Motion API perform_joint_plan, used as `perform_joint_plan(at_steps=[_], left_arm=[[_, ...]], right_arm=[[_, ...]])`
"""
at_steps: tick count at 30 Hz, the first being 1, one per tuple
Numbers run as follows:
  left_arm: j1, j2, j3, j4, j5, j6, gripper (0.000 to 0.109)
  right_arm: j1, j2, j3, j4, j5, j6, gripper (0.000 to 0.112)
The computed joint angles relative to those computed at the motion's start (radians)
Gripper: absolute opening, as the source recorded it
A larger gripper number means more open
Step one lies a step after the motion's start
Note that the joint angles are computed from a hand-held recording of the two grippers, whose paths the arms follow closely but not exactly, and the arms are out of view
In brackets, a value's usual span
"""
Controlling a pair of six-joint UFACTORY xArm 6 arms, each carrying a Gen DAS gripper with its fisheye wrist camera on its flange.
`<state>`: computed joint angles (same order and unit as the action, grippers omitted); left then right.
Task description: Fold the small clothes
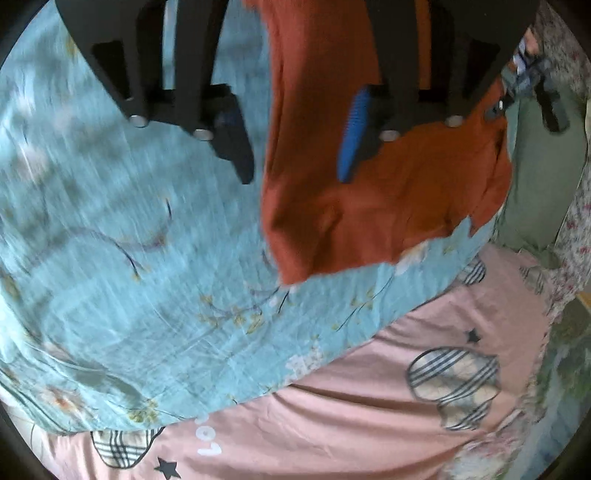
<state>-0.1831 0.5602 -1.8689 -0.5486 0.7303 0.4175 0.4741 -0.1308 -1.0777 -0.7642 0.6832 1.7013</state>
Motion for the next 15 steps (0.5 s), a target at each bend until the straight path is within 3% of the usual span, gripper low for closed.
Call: perform_joint_plan(at_steps=[3, 4, 5, 6, 7, 9, 11, 15], left_arm=[[0.0, -0.006, 0.015, -0.003, -0.004, 0.01, 0.031], [-0.002, -0.005, 0.015, 0.002, -0.002, 0.009, 0.031], [-0.007, -0.001, 0.011, 0.016, 0.002, 0.005, 0.027], [-0.011, 0.0, 0.009, 0.025, 0.002, 0.005, 0.01], [-0.016, -0.002, 0.011, 0.041, 0.001, 0.006, 0.006], [-0.026, -0.027, 0.044, 0.064, -0.035, 0.016, 0.007], [-0.031, -0.032, 0.052, 0.095, -0.044, 0.008, 0.007], [-0.014, -0.011, 0.028, 0.097, 0.018, -0.013, 0.009]], right_arm=[[0.027, 0.021, 0.008, 0.095, -0.026, -0.077, 0.051], [0.036, 0.038, -0.009, 0.112, 0.002, -0.107, 0.042], [0.041, 0.043, -0.018, 0.106, 0.028, -0.113, 0.012], [0.038, 0.032, -0.007, 0.091, 0.021, -0.095, 0.013], [0.035, 0.009, 0.009, 0.061, 0.019, -0.055, 0.013], [0.04, -0.004, 0.008, 0.051, 0.06, -0.051, 0.013], [0.041, 0.02, -0.014, 0.133, 0.105, -0.121, 0.014], [0.112, 0.033, -0.078, 0.067, 0.271, -0.058, 0.027]])
